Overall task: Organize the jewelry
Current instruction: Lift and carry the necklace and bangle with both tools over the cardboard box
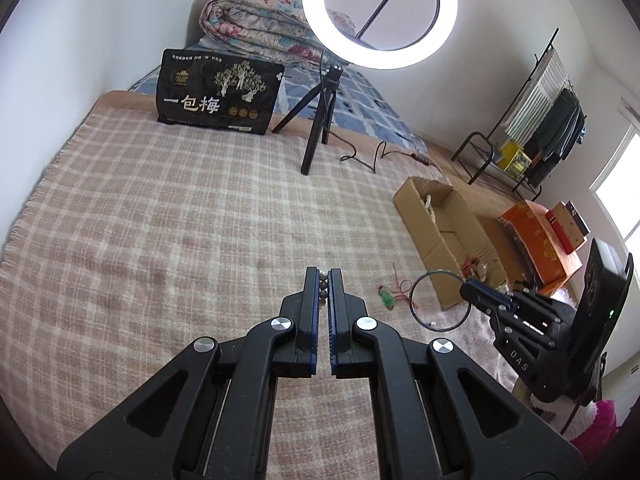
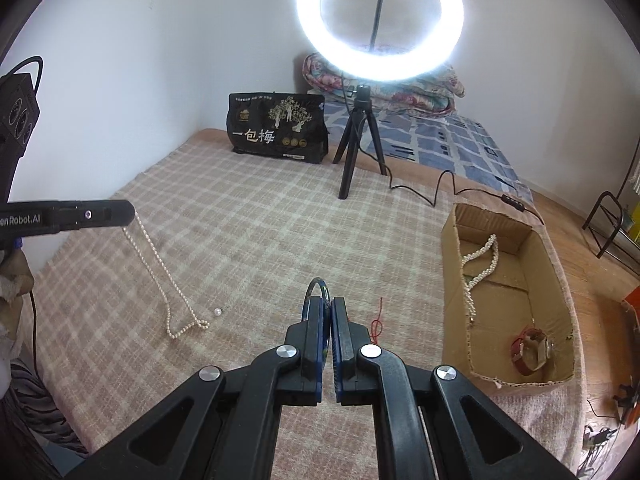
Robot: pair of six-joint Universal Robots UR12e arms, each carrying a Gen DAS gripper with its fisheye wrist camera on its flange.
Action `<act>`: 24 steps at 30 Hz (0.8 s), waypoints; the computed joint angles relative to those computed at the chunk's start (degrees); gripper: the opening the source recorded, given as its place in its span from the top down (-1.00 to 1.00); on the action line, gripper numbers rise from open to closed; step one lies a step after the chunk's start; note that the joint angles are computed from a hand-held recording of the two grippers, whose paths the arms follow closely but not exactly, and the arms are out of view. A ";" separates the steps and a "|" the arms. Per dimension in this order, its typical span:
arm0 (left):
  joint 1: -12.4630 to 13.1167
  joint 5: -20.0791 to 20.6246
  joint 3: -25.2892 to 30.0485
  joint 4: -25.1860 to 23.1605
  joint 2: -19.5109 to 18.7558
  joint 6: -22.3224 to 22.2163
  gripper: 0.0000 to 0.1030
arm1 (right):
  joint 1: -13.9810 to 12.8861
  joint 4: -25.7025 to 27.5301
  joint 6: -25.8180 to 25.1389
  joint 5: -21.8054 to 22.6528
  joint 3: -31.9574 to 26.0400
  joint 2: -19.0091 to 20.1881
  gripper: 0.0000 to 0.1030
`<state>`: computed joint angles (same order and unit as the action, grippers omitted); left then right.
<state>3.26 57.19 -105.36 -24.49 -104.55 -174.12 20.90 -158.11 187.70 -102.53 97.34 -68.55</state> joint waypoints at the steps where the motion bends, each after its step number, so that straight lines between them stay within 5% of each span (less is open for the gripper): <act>1: -0.02 -0.31 0.17 0.22 -0.05 -0.36 0.97 | -0.08 -0.24 0.12 -0.17 0.27 -0.29 0.98; 24: -2.77 -6.05 4.83 1.41 -1.11 -3.34 0.97 | -3.59 -3.64 5.18 -7.14 5.08 -5.26 0.98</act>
<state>0.49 51.13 -100.53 -23.08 -105.66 -177.46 17.32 -161.75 192.88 -109.67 102.42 -73.81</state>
